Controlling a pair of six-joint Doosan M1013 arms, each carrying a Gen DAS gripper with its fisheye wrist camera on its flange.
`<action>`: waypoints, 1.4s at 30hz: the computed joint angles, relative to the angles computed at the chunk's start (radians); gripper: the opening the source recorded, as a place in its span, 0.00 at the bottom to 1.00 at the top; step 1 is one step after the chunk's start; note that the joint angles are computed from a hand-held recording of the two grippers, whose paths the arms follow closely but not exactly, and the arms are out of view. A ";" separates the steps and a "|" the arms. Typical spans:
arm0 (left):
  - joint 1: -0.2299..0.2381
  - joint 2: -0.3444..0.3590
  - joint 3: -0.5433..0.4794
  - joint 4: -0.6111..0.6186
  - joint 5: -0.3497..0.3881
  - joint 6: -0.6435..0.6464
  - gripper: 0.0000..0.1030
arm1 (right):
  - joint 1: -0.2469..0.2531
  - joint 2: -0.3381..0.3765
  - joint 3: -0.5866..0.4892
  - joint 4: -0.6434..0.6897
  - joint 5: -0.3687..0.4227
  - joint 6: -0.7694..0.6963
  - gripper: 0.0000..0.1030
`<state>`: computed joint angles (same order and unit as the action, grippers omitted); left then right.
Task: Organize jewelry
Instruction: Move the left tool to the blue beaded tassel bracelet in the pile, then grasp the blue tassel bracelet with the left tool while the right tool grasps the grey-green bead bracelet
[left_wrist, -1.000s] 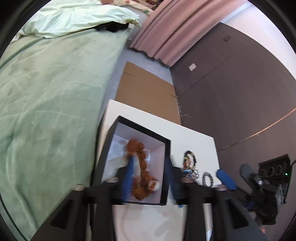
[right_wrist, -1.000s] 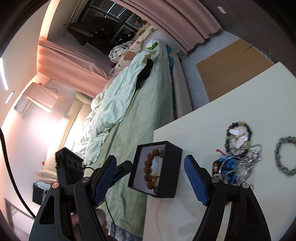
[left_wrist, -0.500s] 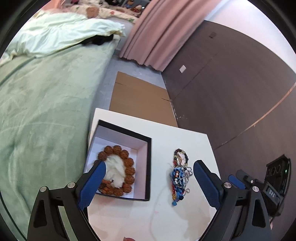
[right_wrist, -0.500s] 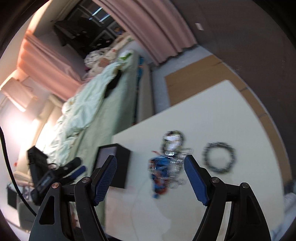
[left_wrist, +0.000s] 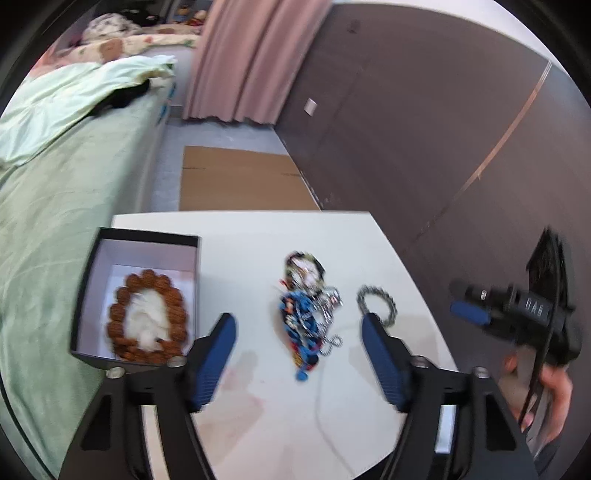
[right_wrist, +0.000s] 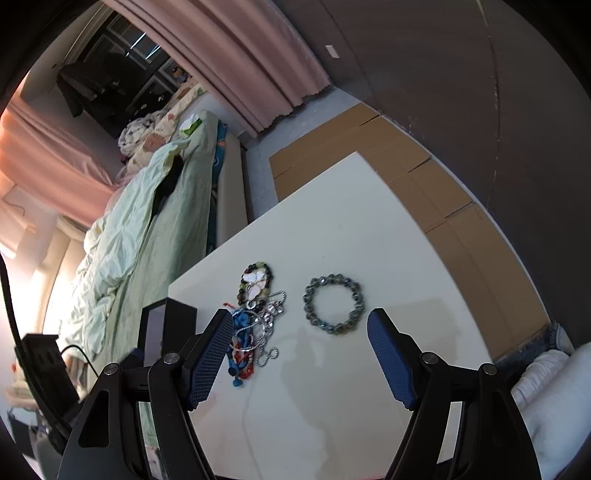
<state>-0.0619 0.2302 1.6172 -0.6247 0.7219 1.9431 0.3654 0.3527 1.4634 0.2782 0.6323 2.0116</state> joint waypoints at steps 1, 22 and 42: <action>-0.007 0.004 -0.002 0.010 0.009 0.001 0.55 | -0.001 -0.003 0.002 0.000 -0.001 0.001 0.73; -0.084 0.110 -0.060 0.262 0.065 -0.187 0.22 | -0.025 -0.003 -0.004 0.028 0.004 -0.015 0.73; -0.062 0.115 -0.063 0.129 0.013 -0.130 0.08 | 0.005 0.115 -0.138 -0.147 0.233 0.045 0.67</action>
<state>-0.1243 0.3451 1.5543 -0.4954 0.7351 1.8134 0.3703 0.4677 1.3256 0.1308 0.8648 2.0565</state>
